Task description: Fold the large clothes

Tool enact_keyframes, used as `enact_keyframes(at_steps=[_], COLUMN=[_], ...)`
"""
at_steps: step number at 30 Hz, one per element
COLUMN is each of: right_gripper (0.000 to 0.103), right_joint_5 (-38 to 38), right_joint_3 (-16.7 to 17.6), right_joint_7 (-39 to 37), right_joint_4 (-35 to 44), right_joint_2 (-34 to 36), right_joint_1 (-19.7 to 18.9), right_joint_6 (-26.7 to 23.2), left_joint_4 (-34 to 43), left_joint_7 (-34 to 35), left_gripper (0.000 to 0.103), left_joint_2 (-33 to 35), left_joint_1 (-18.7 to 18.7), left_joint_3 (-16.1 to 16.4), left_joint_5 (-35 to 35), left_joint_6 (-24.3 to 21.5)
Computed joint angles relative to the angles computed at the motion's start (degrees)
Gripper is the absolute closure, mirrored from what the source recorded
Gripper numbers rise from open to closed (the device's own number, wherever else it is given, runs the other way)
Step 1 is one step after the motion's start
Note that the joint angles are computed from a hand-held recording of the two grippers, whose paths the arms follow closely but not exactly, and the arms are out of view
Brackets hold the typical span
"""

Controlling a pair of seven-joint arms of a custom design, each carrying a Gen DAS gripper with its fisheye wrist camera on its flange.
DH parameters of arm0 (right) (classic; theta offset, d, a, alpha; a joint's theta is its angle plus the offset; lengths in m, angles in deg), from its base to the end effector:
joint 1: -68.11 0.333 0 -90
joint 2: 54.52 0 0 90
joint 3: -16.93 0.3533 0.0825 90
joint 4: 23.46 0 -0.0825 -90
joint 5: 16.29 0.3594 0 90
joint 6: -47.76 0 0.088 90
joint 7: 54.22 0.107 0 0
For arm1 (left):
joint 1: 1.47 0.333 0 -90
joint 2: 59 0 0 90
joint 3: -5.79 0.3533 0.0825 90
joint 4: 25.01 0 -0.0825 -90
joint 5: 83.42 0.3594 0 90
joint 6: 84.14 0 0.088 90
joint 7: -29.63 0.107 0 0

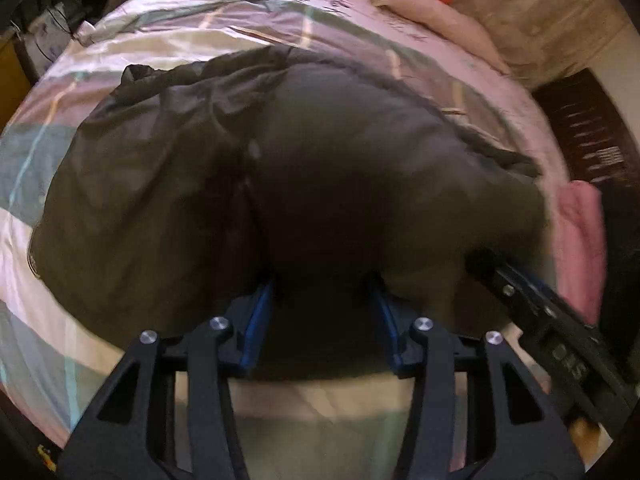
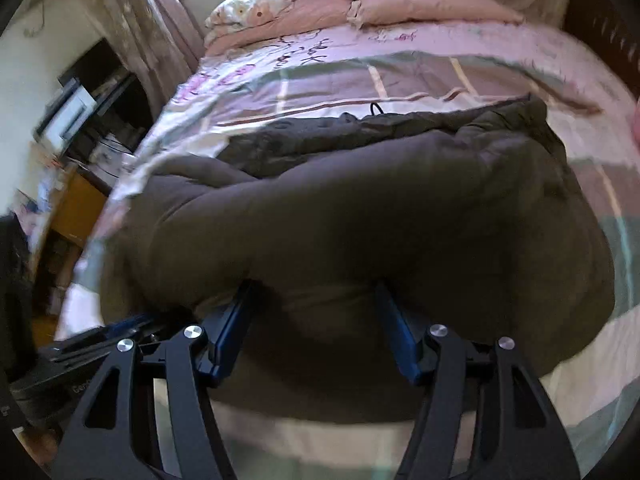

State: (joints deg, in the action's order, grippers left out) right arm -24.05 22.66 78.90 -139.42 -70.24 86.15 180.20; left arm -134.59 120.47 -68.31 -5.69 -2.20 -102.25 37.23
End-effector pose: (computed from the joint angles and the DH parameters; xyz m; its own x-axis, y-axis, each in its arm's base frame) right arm 0.4411 0.1993 0.6686 -0.1971 -0.9503 -0.2410 -0.8199 0.2946 -0.4909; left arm 0.4982 -0.1291 0.6451 -0.1570 -0.9437 0.2912 -0.9393 0.0516 -0.3391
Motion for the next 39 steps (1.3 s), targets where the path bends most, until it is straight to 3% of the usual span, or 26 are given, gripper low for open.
enact_keyframes(at_steps=[7,11,12,14,16,19,21,23,24,25,26,27,28,29,31,33,35,37,39], right_gripper=[0.039,0.044,0.051,0.066,0.088,0.091,0.091,0.090,0.085,0.072,0.061,0.037,0.025,0.024,0.024,0.024,0.026,0.027,0.029], right_joint_5=[-4.1,-5.2,-5.1,-5.3,-4.2,-2.4,3.4,1.4,-0.8,-2.0,-5.2,-9.7,-15.6,-22.7,-25.4,-21.6,-18.7,-20.3,-19.8], right_joint_3=[-1.5,-3.3,-3.5,-4.1,-5.0,-6.2,-8.7,-8.0,-7.2,-6.7,-5.5,-4.0,-2.1,0.3,0.6,0.2,0.4,0.8,-0.7], right_joint_7=[1.7,5.1,5.7,7.0,7.0,7.2,3.0,5.7,8.0,9.3,12.0,15.1,19.0,22.4,18.7,12.1,8.3,8.4,8.5], right_joint_4=[1.9,-0.5,-1.2,-1.9,-2.5,-5.1,-7.3,-7.7,-7.1,-6.1,-4.3,-3.4,-2.4,-1.2,1.5,4.1,7.2,9.5,8.5], right_joint_2=[7.6,9.5,9.5,10.1,10.0,8.3,7.1,6.1,5.7,5.5,5.2,4.7,4.2,3.6,4.5,6.6,9.9,13.8,15.4], right_joint_1=[-2.9,-5.3,-5.7,-6.9,-7.9,-10.2,-10.1,-12.2,-13.3,-13.7,-14.4,-14.9,-15.5,-16.3,-13.2,-9.2,-6.7,-5.2,-4.7], right_joint_6=[8.8,20.7,22.5,24.6,24.9,25.5,26.2,23.1,20.4,18.2,15.6,15.2,15.7,17.2,19.5,19.8,16.2,11.1,11.9], left_joint_4=[3.2,4.9,5.6,7.8,11.2,14.1,14.4,13.0,12.3,11.8,11.9,11.4,10.3,8.0,4.9,4.0,3.0,3.2,4.8], left_joint_7=[-5.1,-7.6,-6.8,-4.5,-3.5,4.8,6.3,6.1,4.0,3.7,4.6,6.1,6.6,6.6,7.1,8.5,4.8,1.3,-0.5], left_gripper=[0.054,0.056,0.058,0.079,0.100,0.100,0.100,0.100,0.100,0.097,0.072,0.054,0.019,0.011,0.011,0.011,0.012,0.018,0.028], left_joint_2=[8.2,12.0,12.9,14.7,17.3,20.1,20.6,19.5,18.5,17.7,17.0,15.8,14.4,12.0,8.8,7.6,7.5,8.7,10.8], left_joint_1=[-0.5,-1.0,-1.0,-0.4,1.1,6.4,7.9,8.0,7.3,7.0,6.9,6.7,6.8,5.0,3.2,1.7,1.0,0.6,0.5], left_joint_3=[-1.2,-1.1,-1.0,-0.6,0.0,-0.6,-0.4,0.0,0.5,0.6,0.4,0.3,-0.5,0.1,-0.4,-0.9,-1.2,-1.3,-0.6], left_joint_5=[4.3,3.5,3.5,2.5,-0.9,-18.9,-22.6,-22.6,-19.6,-18.8,-18.9,-19.1,-18.4,-15.9,-10.2,-5.5,1.8,8.2,10.2], left_joint_6=[11.4,19.4,20.1,19.3,16.8,8.8,6.3,6.8,8.1,8.5,8.4,9.9,12.2,17.7,25.0,27.4,28.6,26.7,22.1])
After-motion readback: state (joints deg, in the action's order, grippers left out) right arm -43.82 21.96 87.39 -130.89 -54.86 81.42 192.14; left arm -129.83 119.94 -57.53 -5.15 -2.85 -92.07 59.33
